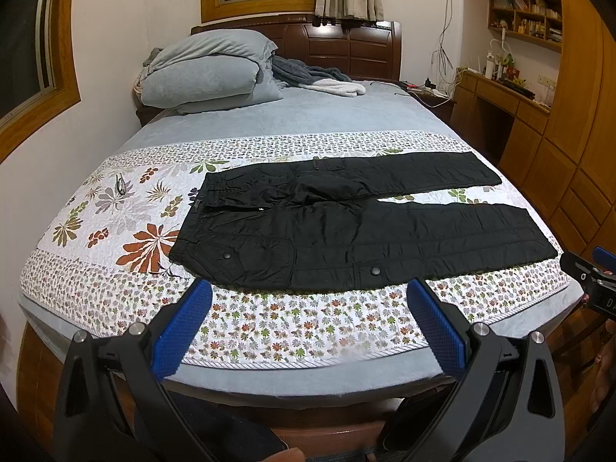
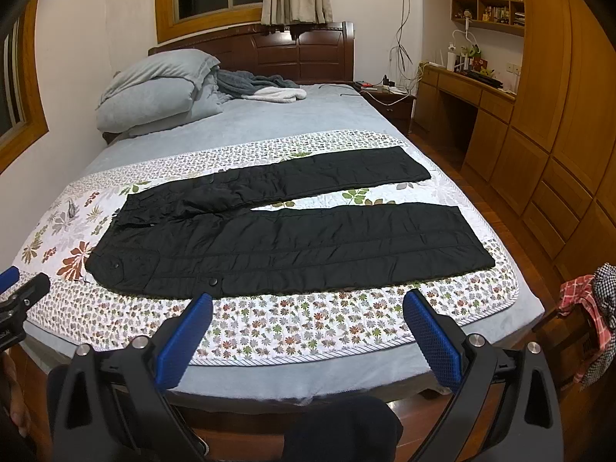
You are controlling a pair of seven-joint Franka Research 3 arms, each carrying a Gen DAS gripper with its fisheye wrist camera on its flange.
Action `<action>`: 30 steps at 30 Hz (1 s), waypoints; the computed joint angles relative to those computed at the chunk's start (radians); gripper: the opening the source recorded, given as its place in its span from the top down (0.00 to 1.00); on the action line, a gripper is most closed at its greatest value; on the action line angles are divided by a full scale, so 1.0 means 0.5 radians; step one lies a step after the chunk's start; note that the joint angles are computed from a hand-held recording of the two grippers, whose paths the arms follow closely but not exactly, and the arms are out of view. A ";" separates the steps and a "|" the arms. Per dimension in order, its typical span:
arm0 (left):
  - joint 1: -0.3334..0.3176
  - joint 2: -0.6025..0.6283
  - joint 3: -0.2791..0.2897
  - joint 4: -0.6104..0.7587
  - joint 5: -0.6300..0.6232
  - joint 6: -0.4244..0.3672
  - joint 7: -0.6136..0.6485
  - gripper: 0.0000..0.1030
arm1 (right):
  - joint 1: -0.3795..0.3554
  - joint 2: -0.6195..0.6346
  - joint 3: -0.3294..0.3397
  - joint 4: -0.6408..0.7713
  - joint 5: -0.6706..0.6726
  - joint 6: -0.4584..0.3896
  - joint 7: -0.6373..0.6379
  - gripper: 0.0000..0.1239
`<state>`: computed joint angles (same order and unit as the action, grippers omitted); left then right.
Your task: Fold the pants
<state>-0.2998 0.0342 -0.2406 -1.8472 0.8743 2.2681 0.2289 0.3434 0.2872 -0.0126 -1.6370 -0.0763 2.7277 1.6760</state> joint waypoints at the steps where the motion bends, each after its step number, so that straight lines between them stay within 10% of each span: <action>1: 0.000 -0.001 0.000 -0.001 0.000 0.000 0.001 0.02 | 0.001 0.002 -0.002 0.003 -0.003 -0.001 0.002 0.20; 23: 0.003 0.033 0.017 0.007 0.005 -0.008 0.012 0.02 | 0.004 0.049 -0.010 0.028 -0.005 0.002 -0.009 0.20; 30: 0.263 -0.068 0.169 -0.408 -0.629 0.884 0.383 0.02 | -0.239 0.291 0.200 0.285 0.466 -0.071 -0.431 0.20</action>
<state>-0.1682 0.0003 -0.1563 -2.0514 0.5597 2.7100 0.4206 0.2239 0.4326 0.0872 -1.4946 0.1566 2.6923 1.4602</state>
